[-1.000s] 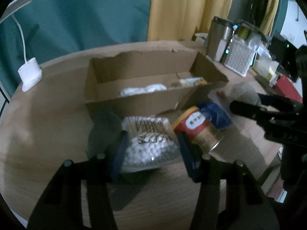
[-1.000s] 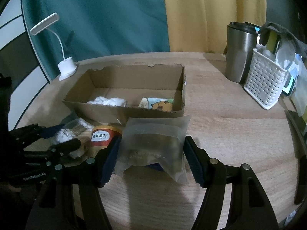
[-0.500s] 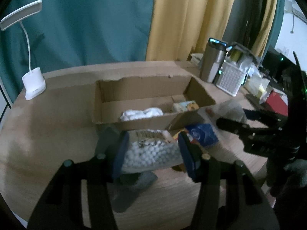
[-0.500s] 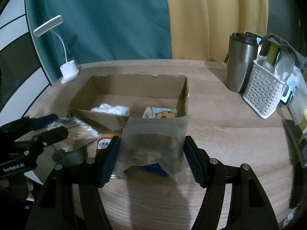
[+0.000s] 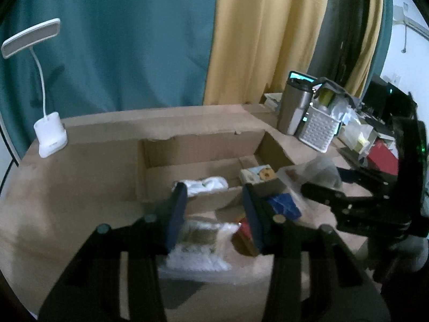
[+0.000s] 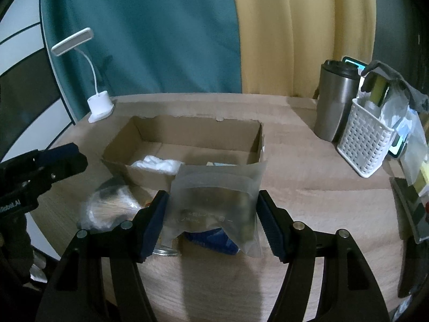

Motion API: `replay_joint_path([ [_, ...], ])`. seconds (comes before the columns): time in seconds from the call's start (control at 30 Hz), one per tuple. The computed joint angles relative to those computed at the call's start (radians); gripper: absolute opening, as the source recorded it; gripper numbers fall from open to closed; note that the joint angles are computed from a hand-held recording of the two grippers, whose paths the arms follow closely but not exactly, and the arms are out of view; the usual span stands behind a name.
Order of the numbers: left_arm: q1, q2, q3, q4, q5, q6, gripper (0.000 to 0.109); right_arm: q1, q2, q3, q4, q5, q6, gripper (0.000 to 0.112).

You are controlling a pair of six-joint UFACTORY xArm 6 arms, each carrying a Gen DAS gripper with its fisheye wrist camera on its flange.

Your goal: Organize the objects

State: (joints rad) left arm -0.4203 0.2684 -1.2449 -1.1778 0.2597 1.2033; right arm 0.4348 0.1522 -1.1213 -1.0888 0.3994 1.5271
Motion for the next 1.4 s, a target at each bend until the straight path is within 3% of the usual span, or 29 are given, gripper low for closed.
replay_joint_path([
  [0.13,0.023,0.035,-0.018,0.136,0.037,-0.146,0.046,-0.006,0.001,0.000,-0.003,-0.009,0.000,0.070],
  [0.2,0.029,0.047,-0.015,0.206,0.048,-0.211,0.058,-0.010,0.002,0.004,-0.002,-0.015,0.000,0.070],
  [0.3,0.028,0.068,-0.014,0.277,0.058,-0.282,0.059,-0.016,0.009,0.008,0.008,-0.029,0.001,0.070],
  [0.43,0.008,0.068,-0.004,0.284,0.063,-0.252,0.061,-0.021,0.022,0.004,0.028,-0.041,-0.018,0.070],
  [0.5,-0.003,0.070,-0.001,0.297,0.063,-0.240,0.069,-0.025,0.025,0.003,0.029,-0.046,-0.016,0.070],
  [0.6,-0.006,0.098,-0.015,0.380,0.076,-0.303,0.069,-0.031,0.029,0.005,0.027,-0.053,-0.007,0.070],
  [0.73,-0.007,0.140,-0.022,0.595,0.050,-0.467,0.069,-0.039,0.030,0.013,0.032,-0.063,-0.005,0.070],
  [0.83,-0.006,0.160,-0.032,0.667,0.072,-0.506,0.069,-0.046,0.033,0.017,0.037,-0.071,-0.006,0.070],
  [1.03,-0.016,0.185,-0.046,0.743,0.058,-0.539,0.069,-0.054,0.042,0.013,0.046,-0.082,-0.016,0.070],
  [1.13,-0.020,0.190,-0.048,0.753,0.054,-0.520,0.062,-0.054,0.040,0.015,0.043,-0.080,-0.011,0.070],
  [1.4,-0.017,0.150,-0.014,0.613,0.030,-0.423,0.055,-0.052,0.034,0.017,0.025,-0.071,0.010,0.070],
])
